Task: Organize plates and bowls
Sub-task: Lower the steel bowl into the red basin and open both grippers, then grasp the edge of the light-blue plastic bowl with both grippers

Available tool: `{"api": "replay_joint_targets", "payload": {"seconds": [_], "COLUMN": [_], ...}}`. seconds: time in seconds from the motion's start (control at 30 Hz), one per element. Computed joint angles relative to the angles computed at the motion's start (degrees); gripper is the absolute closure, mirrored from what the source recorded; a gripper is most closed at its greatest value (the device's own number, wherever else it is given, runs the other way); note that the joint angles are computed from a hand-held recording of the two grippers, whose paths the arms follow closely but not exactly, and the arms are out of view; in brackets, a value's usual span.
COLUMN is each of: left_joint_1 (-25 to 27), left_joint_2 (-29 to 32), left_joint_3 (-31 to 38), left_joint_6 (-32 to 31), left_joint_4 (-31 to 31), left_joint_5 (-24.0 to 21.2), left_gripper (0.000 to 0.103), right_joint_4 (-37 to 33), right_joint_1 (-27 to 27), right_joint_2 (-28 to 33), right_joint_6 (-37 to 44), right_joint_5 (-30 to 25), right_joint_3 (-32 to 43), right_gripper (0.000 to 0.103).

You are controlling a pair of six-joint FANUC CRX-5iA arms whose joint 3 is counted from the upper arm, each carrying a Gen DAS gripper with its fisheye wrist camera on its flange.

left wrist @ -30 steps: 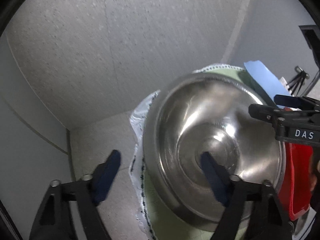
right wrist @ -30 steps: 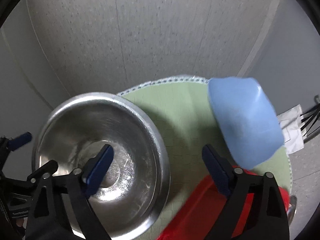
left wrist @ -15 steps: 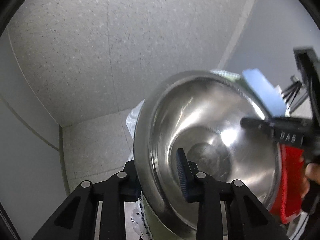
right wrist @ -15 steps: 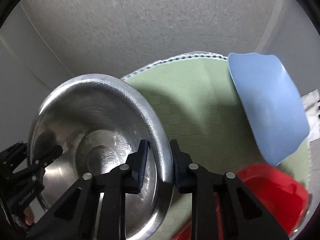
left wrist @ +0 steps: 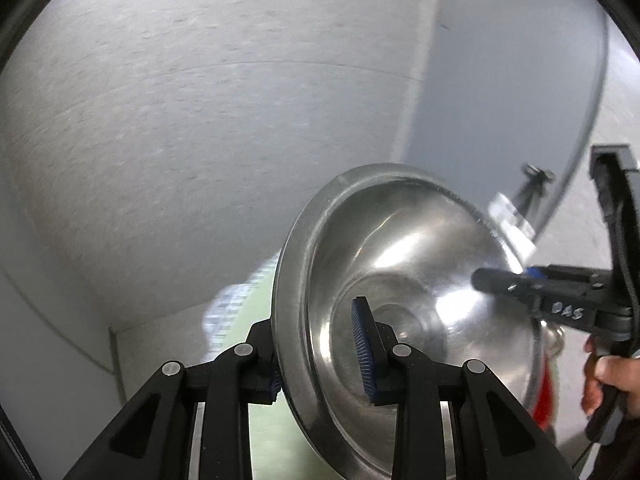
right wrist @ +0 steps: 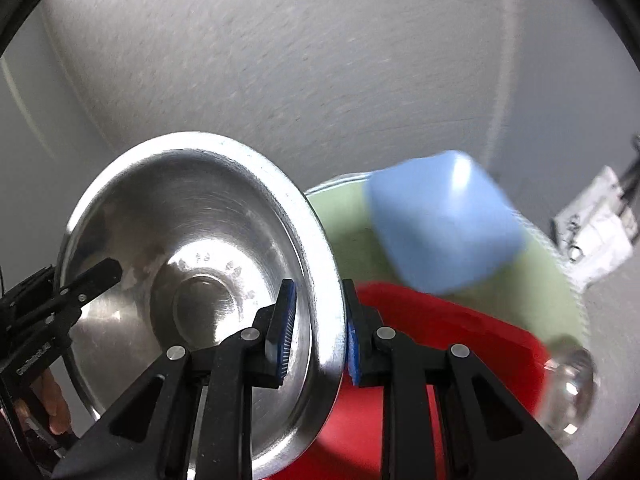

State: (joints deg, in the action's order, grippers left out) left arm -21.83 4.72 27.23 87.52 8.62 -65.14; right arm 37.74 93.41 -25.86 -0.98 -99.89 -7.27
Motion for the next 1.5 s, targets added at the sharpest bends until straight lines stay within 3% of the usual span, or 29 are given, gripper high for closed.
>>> {"api": "replay_joint_targets", "payload": {"seconds": [0.07,0.23,0.37,0.5,0.6,0.77,0.93,1.0,1.13,1.2,1.27,1.4,1.5], "left_joint_1": [-1.6,-4.4,-6.1,-7.3,-8.8,-12.6,-15.5,-17.0,-18.7,-17.3,-15.5,-12.1,-10.9], "left_joint_2": [1.6,6.7,11.6,15.2,18.4,18.5,17.3,14.7,11.7,10.1,9.5,12.2,17.5], "left_joint_3": [-0.7,0.4,4.7,6.9,9.8,10.5,9.8,8.6,9.0,8.3,7.5,10.8,17.9], "left_joint_6": [-2.1,-5.6,-5.6,-5.3,-4.5,-1.9,0.2,1.1,2.3,1.7,1.0,-0.1,0.9], "left_joint_4": [1.4,2.1,-0.4,-3.0,-5.3,-11.0,-14.2,-14.9,-14.1,-11.3,-8.2,-3.4,-4.3], "left_joint_5": [0.6,-1.5,-5.0,-5.7,-4.5,-3.4,-2.8,-3.3,-4.7,-4.3,-2.4,-2.4,-3.8], "left_gripper": [0.077,0.077,0.077,0.077,0.075,0.069,0.046,0.038,0.033,0.024,0.02,0.017,0.016], "right_joint_4": [1.6,0.7,-3.3,-6.5,-8.0,-10.2,-10.0,-9.1,-8.6,-7.2,-7.0,-1.8,0.9], "right_joint_1": [4.7,22.2,29.8,37.4,37.3,39.8,37.6,38.0,36.7,38.2,35.1,33.4,25.9], "right_joint_2": [-2.3,-8.9,-12.6,-16.2,-17.4,-18.9,-18.5,-18.6,-17.6,-16.9,-13.4,-13.6,-14.5], "right_joint_6": [-4.2,-22.6,-33.6,-43.3,-44.5,-48.0,-45.8,-45.6,-44.0,-44.3,-40.5,-35.2,-28.4], "right_joint_5": [-5.2,-21.1,-25.7,-28.7,-28.1,-29.0,-27.4,-27.2,-27.0,-29.3,-32.5,-33.7,-29.7], "right_joint_3": [-1.2,-5.0,-8.4,-11.1,-12.4,-14.2,-15.4,-15.8,-14.8,-13.8,-11.0,-10.2,-10.8], "right_gripper": [0.081,0.081,0.081,0.081,0.081,0.078,0.077,0.07,0.061,0.042,0.026,0.023,0.023]}}
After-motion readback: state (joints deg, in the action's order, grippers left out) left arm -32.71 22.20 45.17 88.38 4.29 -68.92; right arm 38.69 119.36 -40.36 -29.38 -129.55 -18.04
